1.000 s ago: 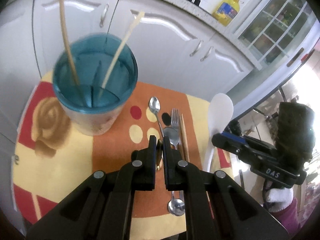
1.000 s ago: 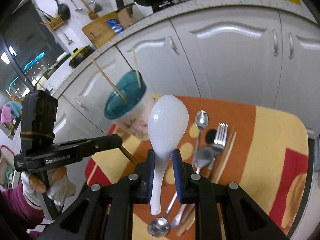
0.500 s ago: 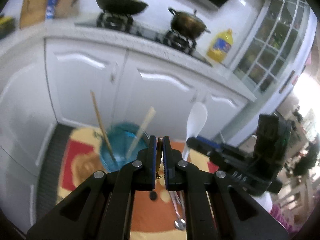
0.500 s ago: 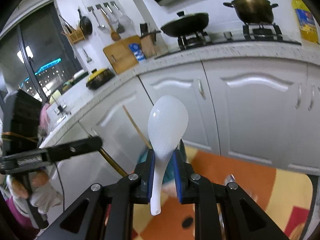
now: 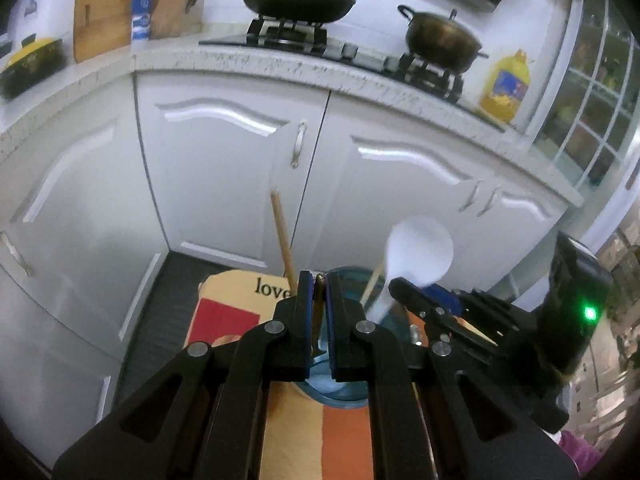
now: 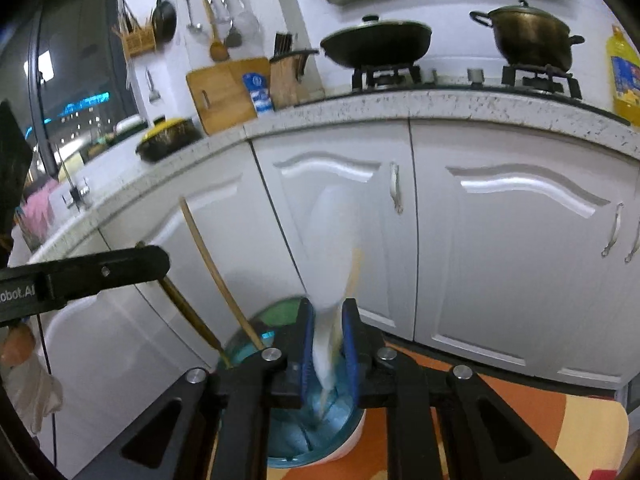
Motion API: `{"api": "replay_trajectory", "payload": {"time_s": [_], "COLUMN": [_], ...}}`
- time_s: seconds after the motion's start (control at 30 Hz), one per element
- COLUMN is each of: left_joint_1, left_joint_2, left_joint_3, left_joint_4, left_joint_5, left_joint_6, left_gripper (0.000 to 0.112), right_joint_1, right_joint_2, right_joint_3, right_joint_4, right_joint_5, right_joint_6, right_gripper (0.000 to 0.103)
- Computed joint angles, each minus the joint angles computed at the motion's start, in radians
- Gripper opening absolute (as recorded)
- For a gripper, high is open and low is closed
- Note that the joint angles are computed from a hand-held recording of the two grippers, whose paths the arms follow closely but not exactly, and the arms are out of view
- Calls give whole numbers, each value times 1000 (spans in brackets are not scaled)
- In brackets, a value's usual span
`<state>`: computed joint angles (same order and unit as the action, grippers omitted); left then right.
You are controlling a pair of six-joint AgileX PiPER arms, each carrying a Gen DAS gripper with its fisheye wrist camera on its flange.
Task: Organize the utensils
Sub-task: 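Carry the gold fork and white spoon over the floral cup and lower them in, then open both tools and move them back over the remaining utensils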
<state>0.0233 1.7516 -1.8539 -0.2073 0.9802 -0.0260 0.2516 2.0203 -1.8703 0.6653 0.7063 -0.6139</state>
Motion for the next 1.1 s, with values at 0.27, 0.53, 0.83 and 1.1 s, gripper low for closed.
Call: {"api": "replay_trajectory", "payload": {"time_s": [0.27,0.53,0.83,1.1], "left_joint_1": [-3,-21,-46,-124], "left_joint_2": [21,27,-40,-113], "left_joint_3": [70,77,146,219], "left_joint_4": [-4,12,57,163], "left_joint_5": [-30,-23,-51,-77], "left_joint_6": [-18,-68,-112,-204], "left_gripper": [4,9,37,39], "right_joint_1": [-12,-45,-85,-102], "right_joint_2": [-2,-49,-146,-239], "right_joint_3": [49,93,195,289], "right_joint_4": [-2,14,32,-6], "right_joint_5": [74,124,141,108], "right_joint_6": [-40,-36,-23,11], "right_gripper": [8,26,30,33]}}
